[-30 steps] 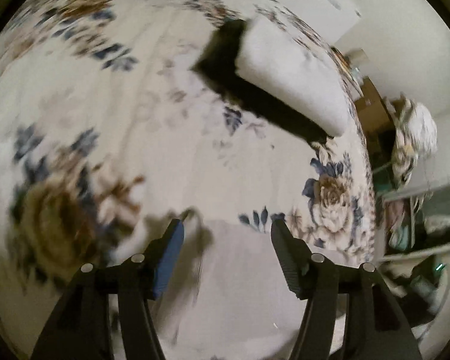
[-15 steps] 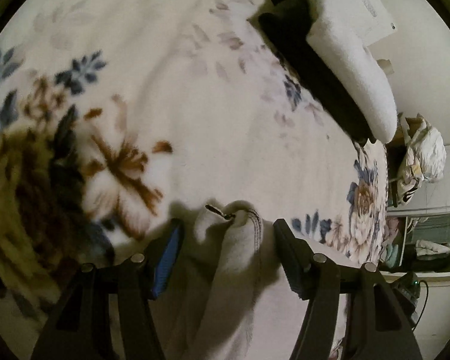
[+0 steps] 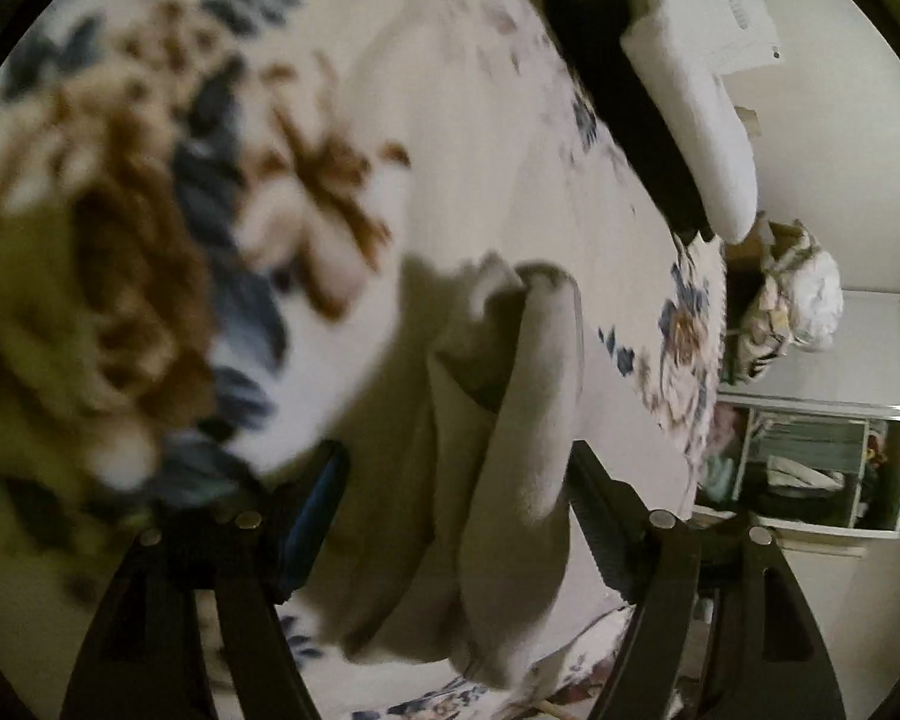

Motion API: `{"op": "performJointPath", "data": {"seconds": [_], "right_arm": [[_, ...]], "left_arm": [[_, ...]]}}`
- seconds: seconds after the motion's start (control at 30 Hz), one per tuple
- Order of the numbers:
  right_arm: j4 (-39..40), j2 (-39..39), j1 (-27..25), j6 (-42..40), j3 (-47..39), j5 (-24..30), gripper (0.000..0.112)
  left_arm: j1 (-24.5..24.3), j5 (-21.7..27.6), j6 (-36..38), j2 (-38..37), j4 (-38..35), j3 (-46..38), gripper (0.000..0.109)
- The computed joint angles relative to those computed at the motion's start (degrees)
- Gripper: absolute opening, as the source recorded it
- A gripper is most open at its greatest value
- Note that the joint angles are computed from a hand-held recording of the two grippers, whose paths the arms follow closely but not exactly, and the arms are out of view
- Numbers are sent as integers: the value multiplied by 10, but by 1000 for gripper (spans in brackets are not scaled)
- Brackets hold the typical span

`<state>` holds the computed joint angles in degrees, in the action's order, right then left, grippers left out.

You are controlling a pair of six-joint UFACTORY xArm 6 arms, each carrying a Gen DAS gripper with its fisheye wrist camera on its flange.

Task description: Fold small clothes

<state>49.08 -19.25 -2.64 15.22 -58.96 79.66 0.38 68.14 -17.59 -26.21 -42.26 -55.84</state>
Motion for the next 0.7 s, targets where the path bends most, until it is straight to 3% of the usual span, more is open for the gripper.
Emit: {"op": "performJointPath", "data": {"seconds": [0.17,0.2,0.23,0.27,0.33,0.53,0.7], "right_arm": [[59,-3,14,-25,44,-33,84],[64,-3,18,-24,46,-41,84],[67,-4,22,-24,46,-48,77],[55,-1,30,-20,38,-51,54],[29,7,50,-6,17,-58,26],[-15,15,69,46,-53,-49,18],[-39,85,84,95,-213,-21,17]], "left_arm": [[-24,-40,-6,2,-8,5,70],[-30,-51,-6,0,-3,3,59],[-35,-56,-3,0,3,-2,20],[-41,-47,-8,8,25,-19,18],[-54,-54,-19,15,52,-37,15],[-53,-12,-35,58,83,-128,12],[-27,41,-22,147,88,-289,12]]}}
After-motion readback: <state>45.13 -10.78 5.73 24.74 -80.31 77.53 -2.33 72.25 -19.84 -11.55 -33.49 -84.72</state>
